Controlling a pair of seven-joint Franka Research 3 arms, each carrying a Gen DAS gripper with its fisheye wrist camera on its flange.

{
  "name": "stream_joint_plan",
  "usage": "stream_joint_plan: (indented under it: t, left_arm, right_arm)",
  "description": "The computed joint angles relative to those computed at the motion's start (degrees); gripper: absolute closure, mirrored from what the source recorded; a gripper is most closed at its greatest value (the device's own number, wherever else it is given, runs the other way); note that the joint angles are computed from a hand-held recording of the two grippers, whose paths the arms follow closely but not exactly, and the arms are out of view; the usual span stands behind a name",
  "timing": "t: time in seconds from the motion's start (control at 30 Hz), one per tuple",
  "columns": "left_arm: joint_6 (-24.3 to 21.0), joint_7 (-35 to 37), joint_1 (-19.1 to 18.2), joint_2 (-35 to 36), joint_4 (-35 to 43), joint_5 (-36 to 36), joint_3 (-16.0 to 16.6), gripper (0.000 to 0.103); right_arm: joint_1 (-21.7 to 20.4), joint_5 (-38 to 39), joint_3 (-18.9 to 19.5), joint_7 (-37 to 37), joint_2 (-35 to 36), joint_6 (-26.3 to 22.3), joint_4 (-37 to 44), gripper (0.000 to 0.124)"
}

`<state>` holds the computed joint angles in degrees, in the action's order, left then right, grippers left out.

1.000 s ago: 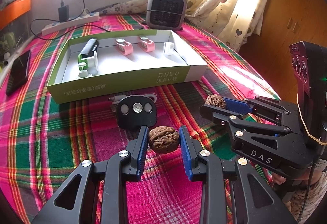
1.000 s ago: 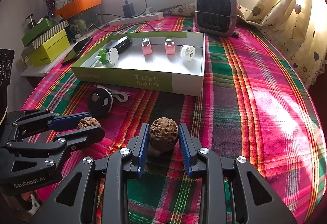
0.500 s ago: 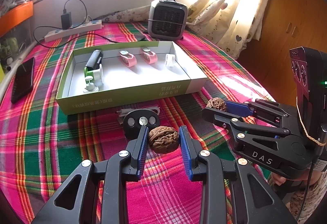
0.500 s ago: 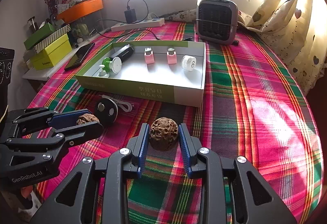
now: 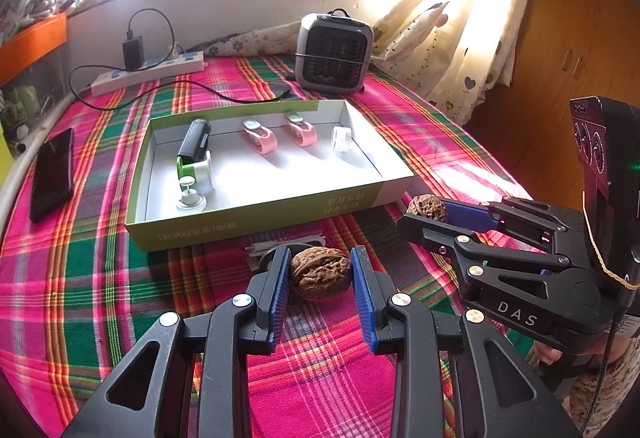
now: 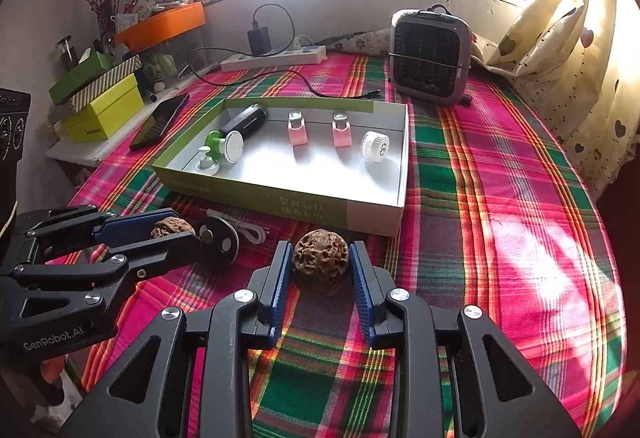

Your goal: Organize objects

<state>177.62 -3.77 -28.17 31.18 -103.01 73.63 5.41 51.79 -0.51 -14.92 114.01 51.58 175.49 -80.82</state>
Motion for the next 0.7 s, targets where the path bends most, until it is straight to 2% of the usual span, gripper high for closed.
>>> stream_joint_plan:
  t: [0.3,0.7]
  left_arm:
    - [0.12,3.47,1.10,0.83,1.47,-2.86,-0.08,0.075]
    - [2.14,10.86,0.60,2.51,2.80,-11.41,2.51,0.075]
  right_arm:
    - [-1.21,-0.48,0.51,-0.21,1.82,-1.73,4.06,0.093]
    - [-4.22,-2.61,2.91,-0.37,5.68,-5.67,12.44,0.093]
